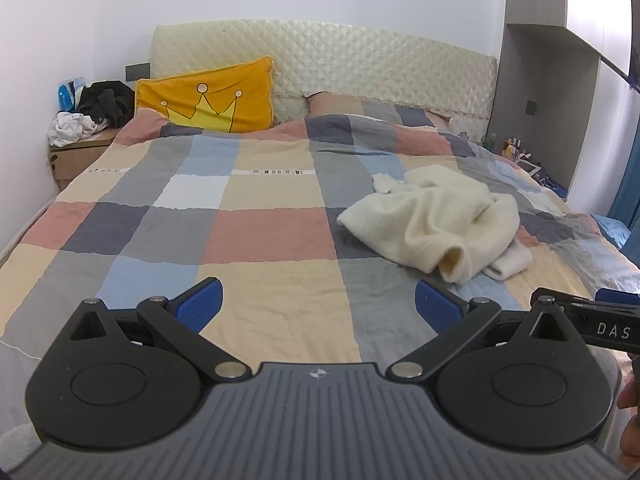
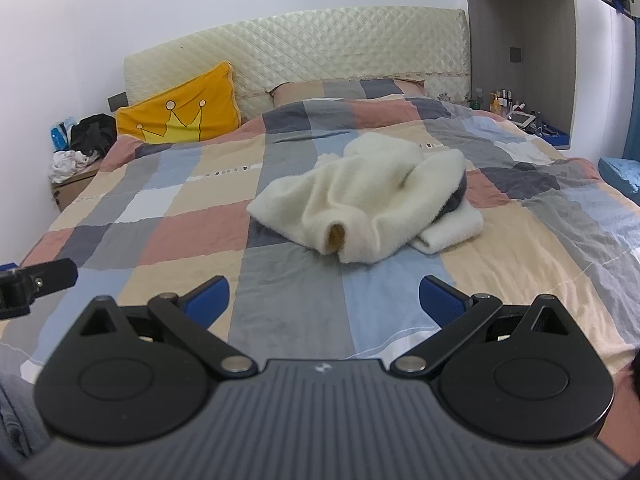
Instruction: Fold large clothes
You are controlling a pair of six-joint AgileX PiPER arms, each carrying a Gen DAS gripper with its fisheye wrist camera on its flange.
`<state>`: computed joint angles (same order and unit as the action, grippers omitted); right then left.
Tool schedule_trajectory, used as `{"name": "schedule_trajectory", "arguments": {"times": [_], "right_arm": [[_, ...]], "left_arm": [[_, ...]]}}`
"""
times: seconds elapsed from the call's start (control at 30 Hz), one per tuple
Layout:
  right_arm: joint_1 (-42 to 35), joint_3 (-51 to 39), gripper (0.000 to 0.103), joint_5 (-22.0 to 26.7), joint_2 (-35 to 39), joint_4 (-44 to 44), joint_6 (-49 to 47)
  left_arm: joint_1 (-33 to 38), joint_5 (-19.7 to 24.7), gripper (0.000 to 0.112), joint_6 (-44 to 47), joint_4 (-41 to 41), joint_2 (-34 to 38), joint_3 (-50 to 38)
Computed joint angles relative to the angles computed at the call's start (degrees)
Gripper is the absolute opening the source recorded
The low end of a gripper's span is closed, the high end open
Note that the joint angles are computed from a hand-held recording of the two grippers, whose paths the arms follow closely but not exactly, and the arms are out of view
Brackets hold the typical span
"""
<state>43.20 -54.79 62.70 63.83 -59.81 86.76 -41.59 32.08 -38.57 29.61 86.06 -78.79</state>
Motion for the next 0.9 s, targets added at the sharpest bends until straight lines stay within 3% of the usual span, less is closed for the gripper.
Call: {"name": "schedule_trajectory", "arguments": {"times": [0.23,0.6,0.9], "right_arm": [[-2.62,0.91,0.103,-2.42,0.88,0.41,0.87],[-12.41,0.5,0.103,-11.05,3.67,5.15,-2.39],[-22.22,-2.01,0.103,-18.17,5.66,12.28,-10.53]], "left_arm": [[1.16,-0.6,0.103,3.75,-3.14,2.08,-1.65],[3.89,-2.38,0.103,17.01,-16.73,10.73,-9.21],[4.66,2.14,0.103,25.88,-23.25,22.24,-23.7]]}}
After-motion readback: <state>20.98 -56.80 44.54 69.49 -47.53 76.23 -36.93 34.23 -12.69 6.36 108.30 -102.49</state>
